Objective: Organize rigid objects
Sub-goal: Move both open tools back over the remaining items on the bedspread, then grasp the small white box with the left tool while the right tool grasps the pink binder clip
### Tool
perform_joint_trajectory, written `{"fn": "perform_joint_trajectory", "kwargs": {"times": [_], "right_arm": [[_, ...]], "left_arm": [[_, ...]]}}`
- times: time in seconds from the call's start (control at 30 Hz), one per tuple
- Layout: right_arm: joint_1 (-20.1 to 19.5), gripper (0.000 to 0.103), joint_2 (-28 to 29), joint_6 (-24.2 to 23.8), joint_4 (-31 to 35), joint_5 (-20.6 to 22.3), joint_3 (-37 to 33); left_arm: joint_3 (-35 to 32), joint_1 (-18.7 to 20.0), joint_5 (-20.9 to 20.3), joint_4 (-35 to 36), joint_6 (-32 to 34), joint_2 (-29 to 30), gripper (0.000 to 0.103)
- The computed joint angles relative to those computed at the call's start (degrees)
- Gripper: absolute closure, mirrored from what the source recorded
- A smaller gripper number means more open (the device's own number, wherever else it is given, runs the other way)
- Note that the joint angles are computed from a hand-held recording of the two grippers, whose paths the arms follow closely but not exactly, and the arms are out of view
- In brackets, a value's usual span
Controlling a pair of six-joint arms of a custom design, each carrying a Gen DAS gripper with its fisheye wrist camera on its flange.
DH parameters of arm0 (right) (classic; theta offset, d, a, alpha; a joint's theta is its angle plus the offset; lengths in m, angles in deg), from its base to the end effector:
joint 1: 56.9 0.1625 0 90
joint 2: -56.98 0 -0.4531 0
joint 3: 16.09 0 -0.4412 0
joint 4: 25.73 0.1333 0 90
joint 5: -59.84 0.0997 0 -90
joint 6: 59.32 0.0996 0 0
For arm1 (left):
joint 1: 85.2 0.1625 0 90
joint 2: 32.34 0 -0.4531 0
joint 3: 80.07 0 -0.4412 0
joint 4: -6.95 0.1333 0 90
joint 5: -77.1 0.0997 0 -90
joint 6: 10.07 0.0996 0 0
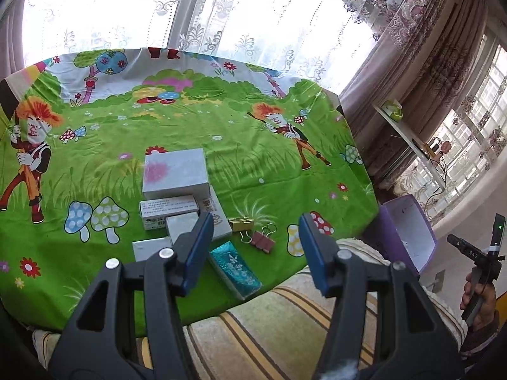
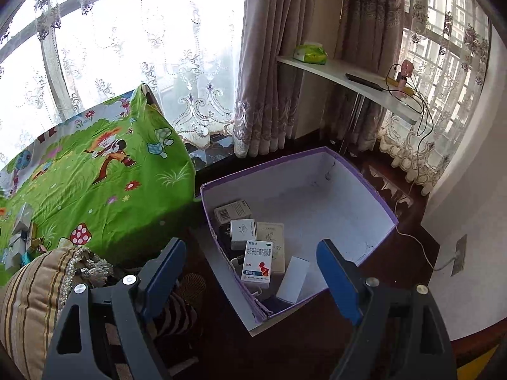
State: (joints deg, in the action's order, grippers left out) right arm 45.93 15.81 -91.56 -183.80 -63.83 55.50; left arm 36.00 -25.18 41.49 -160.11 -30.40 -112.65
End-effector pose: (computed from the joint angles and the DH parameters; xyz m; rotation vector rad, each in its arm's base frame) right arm 0.2651 -0.8125 0.2326 0.6849 -2.2909 0.6779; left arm -0.0880 -0.5813 0.3735 -0.2462 2.2905 -1.2655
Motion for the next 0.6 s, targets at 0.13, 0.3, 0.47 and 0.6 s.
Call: {"fn": "perform_joint_trajectory", "kwargs": {"times": [0.13,0.3,0.47,0.6], "right_arm": [[-0.7,0.017,-0.5,3.5,6.7,6.3,0.7],[1.1,0.017,2.7,2.8,13.1,10.8,-3.4],[4.0,0.017,7.5,1.5,19.6,12.0,-9.6],[6.7,0.017,11.8,-1.3,26.2,10.7,-14.0]], "left_arm": [[-0.2,1.6,3.3,10.4,-11.0,-2.2,0.043],[0.0,4.1,3.1,20.0,-21.7,-5.2,0.043],[-2.9,5.3,2.7,33.9,-27.8,-3.8,0.035],[-4.4,6.6,1.1,38.8,-30.9,-2.9,0.031]]}}
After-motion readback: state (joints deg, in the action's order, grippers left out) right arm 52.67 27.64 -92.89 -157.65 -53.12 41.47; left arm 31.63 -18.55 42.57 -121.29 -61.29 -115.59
